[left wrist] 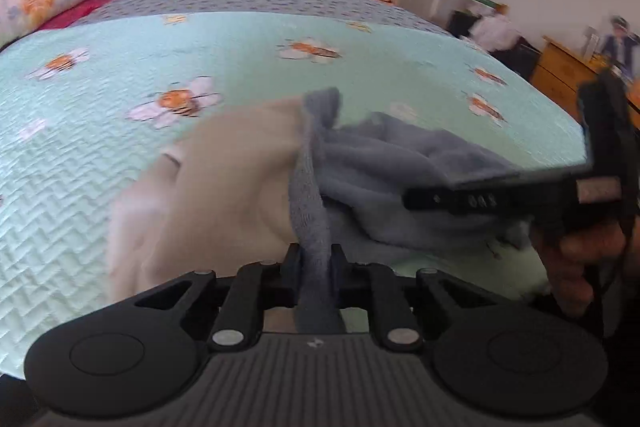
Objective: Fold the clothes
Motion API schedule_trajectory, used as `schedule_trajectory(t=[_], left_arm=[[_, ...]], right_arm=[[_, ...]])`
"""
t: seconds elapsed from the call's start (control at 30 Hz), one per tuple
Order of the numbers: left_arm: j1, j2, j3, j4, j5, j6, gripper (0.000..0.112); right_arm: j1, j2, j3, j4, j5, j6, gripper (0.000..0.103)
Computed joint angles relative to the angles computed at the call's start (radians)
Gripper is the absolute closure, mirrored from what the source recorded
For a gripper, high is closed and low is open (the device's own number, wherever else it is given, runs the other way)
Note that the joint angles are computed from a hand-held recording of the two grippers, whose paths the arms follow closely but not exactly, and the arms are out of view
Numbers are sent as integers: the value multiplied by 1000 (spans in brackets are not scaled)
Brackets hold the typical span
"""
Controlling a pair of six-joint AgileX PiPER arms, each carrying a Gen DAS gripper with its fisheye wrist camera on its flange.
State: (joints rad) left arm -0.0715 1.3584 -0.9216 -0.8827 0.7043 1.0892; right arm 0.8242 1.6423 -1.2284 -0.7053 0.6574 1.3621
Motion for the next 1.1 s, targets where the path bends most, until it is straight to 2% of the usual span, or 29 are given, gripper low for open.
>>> schedule_trajectory(t=[0.1,0.13,0.17,0.2,0.27,0.3,0.33,0.4,0.5,0.57,0.6,0.63,0.67,0.7,0.73,0.83,0.9,0.93,0.97,1.03,1.1], left_arm=[[-17,14,29,-66,72,134,99],[-19,27,30,-82,101,161,99],[-31,33,36,-80,95,170,99],[-46,36,43,-74,81,173,98],[-50,50,48,-79,66,176,98],[-42,56,48,-89,73,181,98],[-34,62,48,-98,80,185,98],[-25,56,57,-113,87,202,98],[-19,44,70,-118,90,213,98],[-24,35,79,-120,88,212,98],[-24,37,79,-121,90,212,98],[-25,32,85,-118,85,207,98],[-23,28,91,-123,77,209,98],[-19,23,97,-131,69,212,97],[-3,25,99,-153,77,226,97],[51,37,102,-223,114,268,96],[65,50,97,-228,126,261,95],[61,54,95,-215,124,247,95],[55,56,95,-198,121,233,95],[45,53,94,-170,118,212,95],[60,25,96,-171,147,225,94]], right_arm=[[10,-111,120,10,20,56,96],[-1,-150,158,62,-8,31,95],[0,-185,184,88,-17,38,91],[12,-216,198,73,-4,82,82],[56,-271,200,-38,23,196,72],[59,-281,178,-69,17,214,60],[44,-286,146,-60,-2,192,45],[-38,-248,67,77,-99,37,27],[-167,-68,-98,377,-178,-206,28],[-227,67,-197,577,-190,-309,32],[-253,134,-251,677,-176,-347,39],[-274,203,-319,758,-145,-370,56],[-286,232,-357,798,-121,-406,69],[-288,246,-359,798,-137,-404,80],[-272,219,-337,759,-193,-403,80],[-183,72,-174,567,-468,-412,81],[-136,-8,-90,547,-594,-520,81],[-125,-29,-49,529,-623,-519,80],[-119,-41,-14,482,-624,-479,80],[-125,-51,47,338,-537,-299,80],[-122,-59,116,202,-464,-99,80]])
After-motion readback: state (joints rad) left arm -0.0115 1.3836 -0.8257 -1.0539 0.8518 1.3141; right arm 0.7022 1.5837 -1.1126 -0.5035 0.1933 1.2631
